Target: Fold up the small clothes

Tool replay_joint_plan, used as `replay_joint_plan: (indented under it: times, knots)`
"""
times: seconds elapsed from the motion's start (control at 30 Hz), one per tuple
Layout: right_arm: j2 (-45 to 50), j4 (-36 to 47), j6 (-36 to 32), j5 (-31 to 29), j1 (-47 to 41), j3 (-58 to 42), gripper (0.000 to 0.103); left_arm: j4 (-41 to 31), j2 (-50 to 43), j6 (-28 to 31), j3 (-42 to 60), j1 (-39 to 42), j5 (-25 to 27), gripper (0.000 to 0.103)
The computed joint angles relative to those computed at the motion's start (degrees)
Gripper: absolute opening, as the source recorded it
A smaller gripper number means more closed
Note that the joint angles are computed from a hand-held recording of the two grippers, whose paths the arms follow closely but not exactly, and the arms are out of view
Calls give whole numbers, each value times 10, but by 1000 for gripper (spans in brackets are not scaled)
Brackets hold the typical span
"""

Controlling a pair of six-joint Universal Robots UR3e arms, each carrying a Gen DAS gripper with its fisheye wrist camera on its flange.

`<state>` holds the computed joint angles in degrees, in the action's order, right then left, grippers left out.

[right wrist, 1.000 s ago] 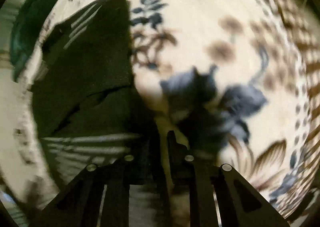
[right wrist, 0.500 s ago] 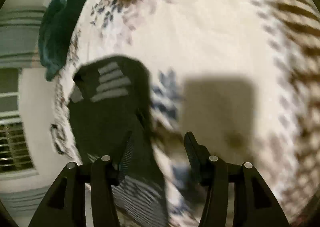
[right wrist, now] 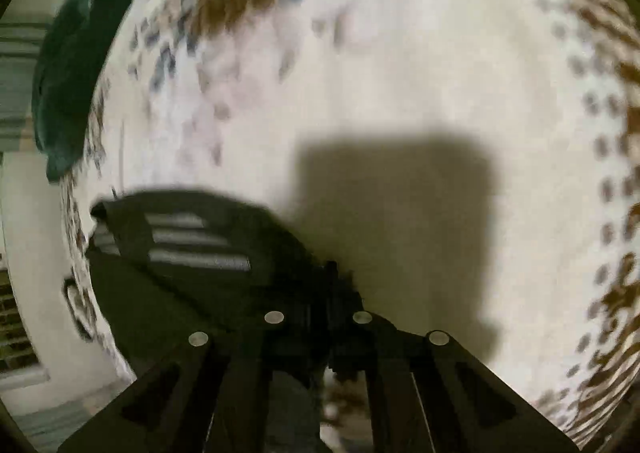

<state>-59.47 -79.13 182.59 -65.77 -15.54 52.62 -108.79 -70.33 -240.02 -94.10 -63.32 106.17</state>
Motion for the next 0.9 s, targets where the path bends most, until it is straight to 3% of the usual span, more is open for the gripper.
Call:
replay_joint_plan:
  times: [0.03, 0.07, 0.13, 0.17, 0.33, 0.47, 0.57, 0.7, 0.87, 0.9]
  knots:
    - [6, 17, -2, 3, 2, -14, 8, -6, -7, -6, 8, -8, -1, 103]
    - [5, 41, -11, 17, -2, -27, 19, -10, -7, -7, 11, -12, 0, 103]
    - [-11, 82, -36, 34, -19, -29, 56, -25, -16, -18, 32, -31, 0, 103]
    - [-32, 98, -53, 40, -32, -12, 61, -31, -20, -23, 41, -40, 1, 103]
    - [-176, 255, -190, 4, -135, 73, 62, -55, -49, -55, 93, -102, -9, 103]
    - [-290, 347, -304, -81, -249, 155, 62, -17, -84, -57, 91, -137, -33, 103]
    - [-358, 337, -349, -125, -308, 237, 62, 45, -120, -44, 72, -146, -41, 103]
    - [-403, 292, -383, -122, -342, 332, 62, 99, -201, -19, 68, -156, -36, 101]
    - [-383, 233, -358, -12, -287, 377, 62, 163, -228, -13, 41, -163, -23, 58]
    - [-370, 219, -348, 20, -271, 377, 62, 164, -225, -20, 45, -170, -16, 28]
